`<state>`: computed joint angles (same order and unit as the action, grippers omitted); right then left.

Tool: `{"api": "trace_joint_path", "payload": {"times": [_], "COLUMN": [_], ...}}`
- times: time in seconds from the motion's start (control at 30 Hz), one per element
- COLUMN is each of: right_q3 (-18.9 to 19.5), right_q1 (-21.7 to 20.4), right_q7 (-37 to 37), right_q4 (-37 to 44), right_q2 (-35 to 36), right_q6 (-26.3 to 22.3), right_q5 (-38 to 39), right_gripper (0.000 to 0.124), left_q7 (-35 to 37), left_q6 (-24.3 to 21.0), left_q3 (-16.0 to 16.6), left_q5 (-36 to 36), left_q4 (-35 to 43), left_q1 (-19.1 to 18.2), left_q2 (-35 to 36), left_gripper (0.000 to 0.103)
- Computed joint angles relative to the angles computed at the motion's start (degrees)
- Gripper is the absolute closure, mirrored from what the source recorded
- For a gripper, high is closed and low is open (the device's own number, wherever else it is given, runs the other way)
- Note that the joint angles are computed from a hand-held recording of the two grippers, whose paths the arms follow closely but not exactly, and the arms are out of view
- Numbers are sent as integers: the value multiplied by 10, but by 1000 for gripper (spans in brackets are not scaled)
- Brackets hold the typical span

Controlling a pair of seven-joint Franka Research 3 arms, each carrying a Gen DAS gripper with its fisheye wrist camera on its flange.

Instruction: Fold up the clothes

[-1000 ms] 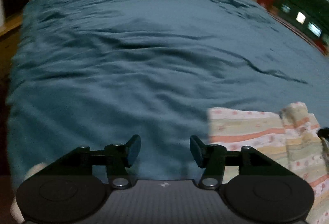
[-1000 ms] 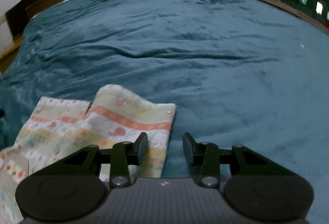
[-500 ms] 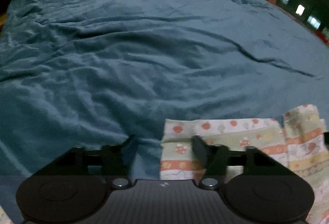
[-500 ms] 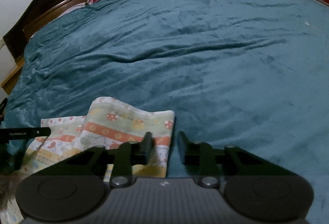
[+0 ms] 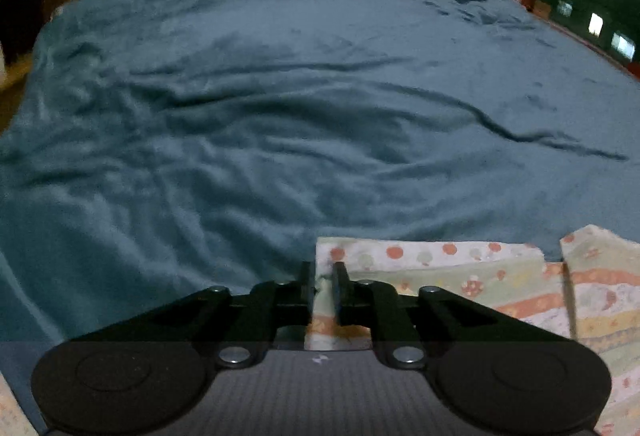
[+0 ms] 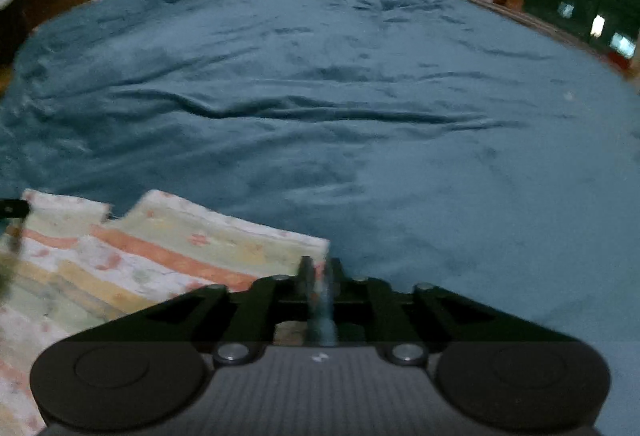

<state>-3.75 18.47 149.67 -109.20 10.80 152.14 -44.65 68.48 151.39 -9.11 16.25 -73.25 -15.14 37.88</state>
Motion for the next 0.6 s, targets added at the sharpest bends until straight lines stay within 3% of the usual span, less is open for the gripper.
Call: {"api": "trace_joint_path", "payload": {"times": [0.07, 0.13, 0.23, 0.3, 0.4, 0.6], "right_q3": [-5, 4, 32, 54, 45, 39], "right_q1": [8, -1, -21, -31, -13, 2], "right_q7": [38, 23, -94, -174, -208, -320], "right_q4": [-5, -4, 12, 31, 72, 159], "right_q2": [-14, -18, 2, 25, 61, 127], "right_q6": [2, 30, 98, 117, 117, 74], "right_q5": [-41, -31, 85, 171, 194, 254], "right_gripper": [104, 104, 105, 104, 94, 90], "left_q7": [-7, -2, 41, 85, 158, 242], "left_q6": [7, 20, 40, 47, 45, 64], "left_q3": [-2, -17, -63, -97, -133, -143], "left_q5": [-6, -24, -79, -125, -184, -257], "left_q4": [-19, -47, -101, -139, -192, -268], "left_q1": [5, 19, 54, 79, 101, 97], "left_q2": [-16, -36, -71, -94, -128, -179], "left_gripper": [72, 69, 65, 60, 58, 55]}}
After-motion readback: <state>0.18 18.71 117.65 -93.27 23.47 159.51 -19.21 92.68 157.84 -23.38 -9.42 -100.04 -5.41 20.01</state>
